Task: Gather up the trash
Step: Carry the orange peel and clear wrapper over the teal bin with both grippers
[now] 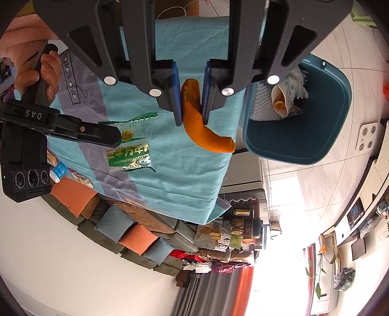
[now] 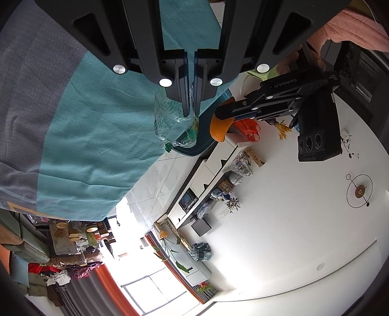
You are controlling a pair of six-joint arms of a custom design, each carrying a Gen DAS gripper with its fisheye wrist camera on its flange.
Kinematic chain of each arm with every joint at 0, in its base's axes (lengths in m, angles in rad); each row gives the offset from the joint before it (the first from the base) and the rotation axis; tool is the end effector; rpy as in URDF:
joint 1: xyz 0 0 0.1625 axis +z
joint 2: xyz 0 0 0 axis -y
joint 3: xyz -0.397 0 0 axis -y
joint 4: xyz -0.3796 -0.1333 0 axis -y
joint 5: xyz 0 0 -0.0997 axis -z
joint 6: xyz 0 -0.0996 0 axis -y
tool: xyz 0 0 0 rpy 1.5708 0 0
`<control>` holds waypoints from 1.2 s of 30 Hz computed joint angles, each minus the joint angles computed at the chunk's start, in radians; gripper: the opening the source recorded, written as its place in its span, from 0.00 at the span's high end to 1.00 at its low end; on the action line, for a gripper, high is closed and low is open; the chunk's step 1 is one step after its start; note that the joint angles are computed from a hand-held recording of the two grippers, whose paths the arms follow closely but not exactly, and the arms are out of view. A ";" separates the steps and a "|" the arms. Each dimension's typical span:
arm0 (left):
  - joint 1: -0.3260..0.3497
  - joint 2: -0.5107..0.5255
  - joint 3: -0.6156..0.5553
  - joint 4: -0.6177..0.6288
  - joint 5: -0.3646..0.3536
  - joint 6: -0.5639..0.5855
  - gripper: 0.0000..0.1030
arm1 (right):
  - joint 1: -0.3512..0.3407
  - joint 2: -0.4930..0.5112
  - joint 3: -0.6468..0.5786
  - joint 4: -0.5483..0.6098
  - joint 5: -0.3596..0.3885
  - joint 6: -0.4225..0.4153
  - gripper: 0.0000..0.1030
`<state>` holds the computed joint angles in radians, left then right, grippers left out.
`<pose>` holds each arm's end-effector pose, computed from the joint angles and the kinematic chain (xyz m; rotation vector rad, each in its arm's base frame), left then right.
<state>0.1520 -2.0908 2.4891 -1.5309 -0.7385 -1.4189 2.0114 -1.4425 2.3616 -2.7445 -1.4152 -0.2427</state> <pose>-0.1806 -0.2370 0.2568 0.2383 2.4230 -0.9769 0.3061 -0.3004 0.1843 -1.0133 2.7619 -0.3520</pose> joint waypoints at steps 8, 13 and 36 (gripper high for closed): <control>-0.011 -0.026 -0.014 0.092 0.009 -0.056 0.85 | 0.019 0.049 -0.023 -0.004 0.011 0.001 0.98; -0.015 -0.048 -0.022 0.151 0.015 -0.091 0.85 | 0.023 0.066 -0.033 0.003 0.019 -0.001 0.98; -0.002 -0.109 -0.052 0.369 0.029 -0.229 0.85 | 0.068 0.190 -0.117 0.034 0.039 0.005 0.98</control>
